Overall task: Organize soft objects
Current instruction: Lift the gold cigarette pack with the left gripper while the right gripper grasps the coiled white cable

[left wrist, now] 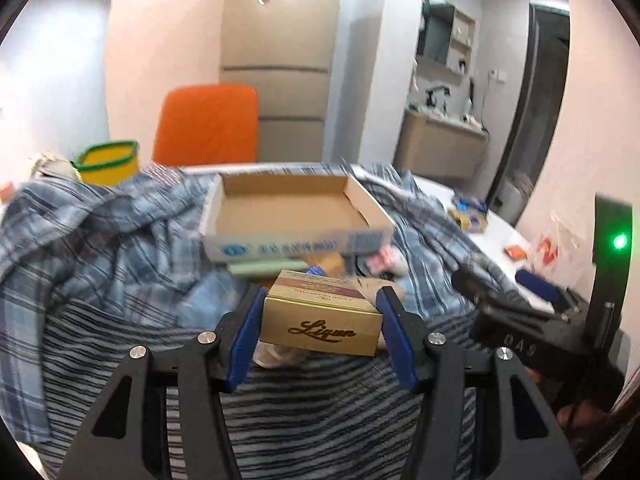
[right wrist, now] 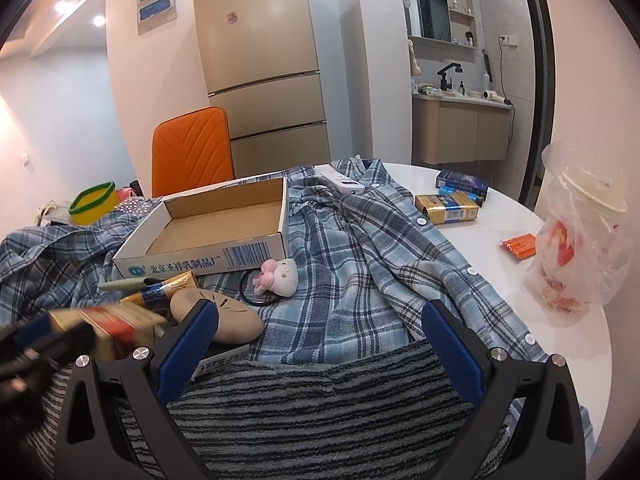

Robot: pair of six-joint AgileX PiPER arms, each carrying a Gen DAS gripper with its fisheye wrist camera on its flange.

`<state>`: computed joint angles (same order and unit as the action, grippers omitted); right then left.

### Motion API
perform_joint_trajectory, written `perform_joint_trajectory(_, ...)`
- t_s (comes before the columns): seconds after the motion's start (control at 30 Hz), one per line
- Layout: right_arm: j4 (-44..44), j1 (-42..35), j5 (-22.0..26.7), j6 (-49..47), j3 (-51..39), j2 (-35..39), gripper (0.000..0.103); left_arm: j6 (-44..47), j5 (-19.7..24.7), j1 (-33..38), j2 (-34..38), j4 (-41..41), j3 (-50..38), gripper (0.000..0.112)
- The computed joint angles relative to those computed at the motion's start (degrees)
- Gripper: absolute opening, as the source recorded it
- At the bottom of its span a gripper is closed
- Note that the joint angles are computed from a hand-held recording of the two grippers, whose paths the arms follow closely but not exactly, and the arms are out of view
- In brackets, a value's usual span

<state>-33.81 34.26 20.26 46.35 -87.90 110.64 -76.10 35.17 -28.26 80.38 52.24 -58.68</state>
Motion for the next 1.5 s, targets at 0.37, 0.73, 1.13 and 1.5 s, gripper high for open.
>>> perform_joint_trajectory(0.37,19.2,5.4,2.9,-17.8,-6.8,2.8,0.103,-8.7,-3.6,9.1,-5.4,12.6,8.3,0.056)
perform_joint_trajectory(0.73,29.8,9.4,15.5,-25.7,-27.8,15.2,0.090,-18.3,-11.9,16.7,-5.3,21.3,15.2,0.056)
perform_joint_trajectory(1.13,36.8,10.4,28.1,-31.4,-44.2,26.0,0.056,-22.6,-19.5,22.0,-7.5,23.5,18.2,0.056)
perform_joint_trajectory(1.5,40.1,10.9,26.0,-33.9,-40.7,25.4,0.047,-23.6,-19.6,22.1,-7.9,23.7,18.5,0.056)
